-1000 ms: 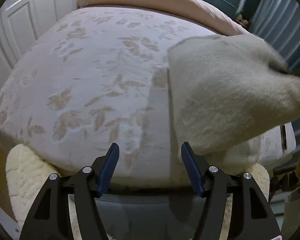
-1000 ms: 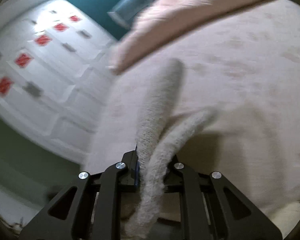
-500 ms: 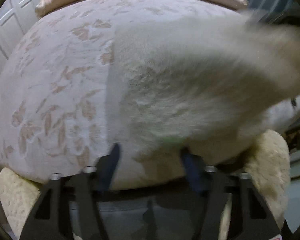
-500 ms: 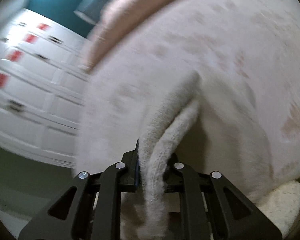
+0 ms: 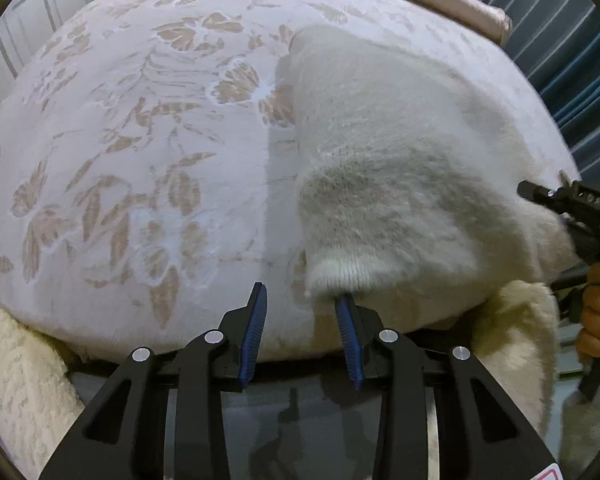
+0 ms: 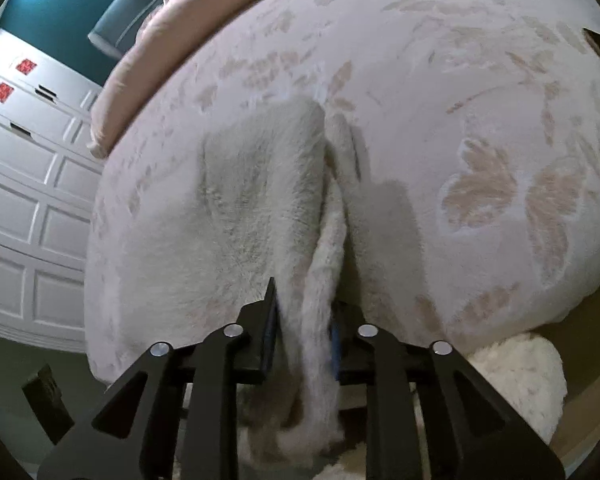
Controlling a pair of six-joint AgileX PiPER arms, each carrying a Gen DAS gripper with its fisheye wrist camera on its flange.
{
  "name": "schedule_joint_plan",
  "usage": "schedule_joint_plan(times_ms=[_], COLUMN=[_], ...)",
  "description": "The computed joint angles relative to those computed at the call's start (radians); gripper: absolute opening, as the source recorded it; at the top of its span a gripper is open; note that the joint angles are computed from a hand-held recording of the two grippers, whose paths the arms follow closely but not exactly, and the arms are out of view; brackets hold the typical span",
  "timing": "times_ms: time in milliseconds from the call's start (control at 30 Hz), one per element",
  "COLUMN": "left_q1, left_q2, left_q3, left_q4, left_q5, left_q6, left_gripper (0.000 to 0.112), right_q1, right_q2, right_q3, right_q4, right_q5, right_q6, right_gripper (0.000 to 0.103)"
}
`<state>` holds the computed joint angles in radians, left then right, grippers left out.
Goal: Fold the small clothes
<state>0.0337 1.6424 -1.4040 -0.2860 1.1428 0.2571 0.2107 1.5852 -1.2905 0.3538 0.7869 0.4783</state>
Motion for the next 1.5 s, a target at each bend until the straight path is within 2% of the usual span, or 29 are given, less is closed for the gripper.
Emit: schedule_joint_plan(times_ms=[33,67,100,167,233,367,400,433,467,533,600,667,767,833,867,933,1000,1100,1167,1200,1233,1333,1367,1400,1433,1467,1500], left_q1=[0.016,0.04,0.049,0.082,0.104,0.068,0.032,0.002,-0.016,-0.07,-0.112,-0.142,-0.195,-0.192,-0.197,-0.217,-0.232,-0.231,-0.23,-0.229,-0.228,-0.21,-0.21,-0.209,-0.214,-0.216,-0.219], left_q2=[-0.016,-0.042,-0.067,-0.109,-0.131,-0.069,-0.039,-0.01,-0.001,0.02,0.021,0.041,0.093,0.119,0.105,0.087,0.082,0.08,0.079,0.08,0.084,0.089,0.091,0.089,0.086,0.086,0.086], left_q3=[0.002,0.001,0.016,0.016,-0.004,-0.116,-0.157,-0.193,-0.206,-0.232,-0.225,-0.218,-0.158,-0.119,-0.089,-0.063,-0.062,-0.059,-0.056,-0.057,-0.063,-0.083,-0.086,-0.086,-0.082,-0.081,-0.081], left_q4=[-0.015,-0.028,-0.034,-0.064,-0.096,-0.137,-0.116,-0.106,-0.095,-0.048,0.011,0.065,0.189,0.177,0.194,0.238,0.267,0.271,0.273,0.277,0.276,0.255,0.257,0.26,0.268,0.275,0.279], left_q5=[0.011,0.02,0.012,0.008,0.007,0.009,0.005,0.002,0.002,-0.02,-0.053,-0.059,-0.092,-0.098,-0.128,-0.161,-0.163,-0.164,-0.166,-0.167,-0.164,-0.141,-0.14,-0.139,-0.139,-0.14,-0.141], left_q6=[0.019,0.039,0.045,0.057,0.051,0.013,-0.025,-0.051,-0.063,-0.095,-0.123,-0.15,-0.216,-0.226,-0.247,-0.254,-0.265,-0.268,-0.269,-0.277,-0.281,-0.272,-0.272,-0.268,-0.275,-0.28,-0.285], left_gripper=[0.034,0.036,0.04,0.045,0.048,0.05,0.05,0.05,0.05,0.05,0.05,0.05,0.05,0.052,0.054,0.055,0.055,0.056,0.058,0.059,0.059,0.059,0.059,0.06,0.06,0.06,0.06], right_q1=[-0.006,-0.017,0.001,0.005,0.031,0.109,0.127,0.14,0.141,0.114,0.069,0.014,-0.042,-0.052,-0.05,-0.03,0.005,0.042,0.043,0.034,0.027,0.051,0.046,0.053,0.054,0.051,0.046], right_q2=[-0.027,-0.058,-0.085,-0.158,-0.176,-0.136,-0.099,-0.069,-0.069,-0.153,-0.247,-0.263,-0.11,-0.096,-0.113,-0.133,-0.148,-0.152,-0.125,-0.084,-0.041,0.124,0.157,0.221,0.244,0.24,0.201], right_q3=[0.021,0.04,0.059,0.12,0.129,0.096,0.066,0.031,0.023,0.068,0.138,0.188,0.253,0.305,0.306,0.271,0.206,0.1,0.027,-0.023,-0.059,-0.217,-0.244,-0.312,-0.346,-0.357,-0.36], right_q4=[0.014,0.028,0.021,0.061,0.061,-0.015,-0.06,-0.111,-0.126,-0.058,0.07,0.178,0.164,0.256,0.259,0.145,-0.02,-0.206,-0.229,-0.21,-0.2,-0.276,-0.277,-0.291,-0.307,-0.305,-0.267], right_q5=[-0.002,0.002,-0.013,-0.02,-0.032,-0.026,-0.019,0.007,0.01,-0.096,-0.193,-0.191,-0.097,-0.135,-0.139,-0.12,-0.065,-0.008,0.009,0.006,0.003,0.051,0.063,0.085,0.118,0.114,0.069], right_q6=[-0.008,-0.019,0.008,-0.004,0.024,0.067,0.085,0.117,0.124,0.069,-0.055,-0.156,-0.149,-0.177,-0.159,-0.053,0.093,0.223,0.212,0.173,0.138,0.13,0.109,0.084,0.08,0.066,0.039], right_gripper=[0.033,0.046,0.054,0.058,0.064,0.062,0.042,0.03,0.024,0.021,0.02,0.02,0.021,0.022,0.026,0.035,0.036,0.039,0.046,0.053,0.056,0.057,0.051,0.028,0.014,0.011,0.01])
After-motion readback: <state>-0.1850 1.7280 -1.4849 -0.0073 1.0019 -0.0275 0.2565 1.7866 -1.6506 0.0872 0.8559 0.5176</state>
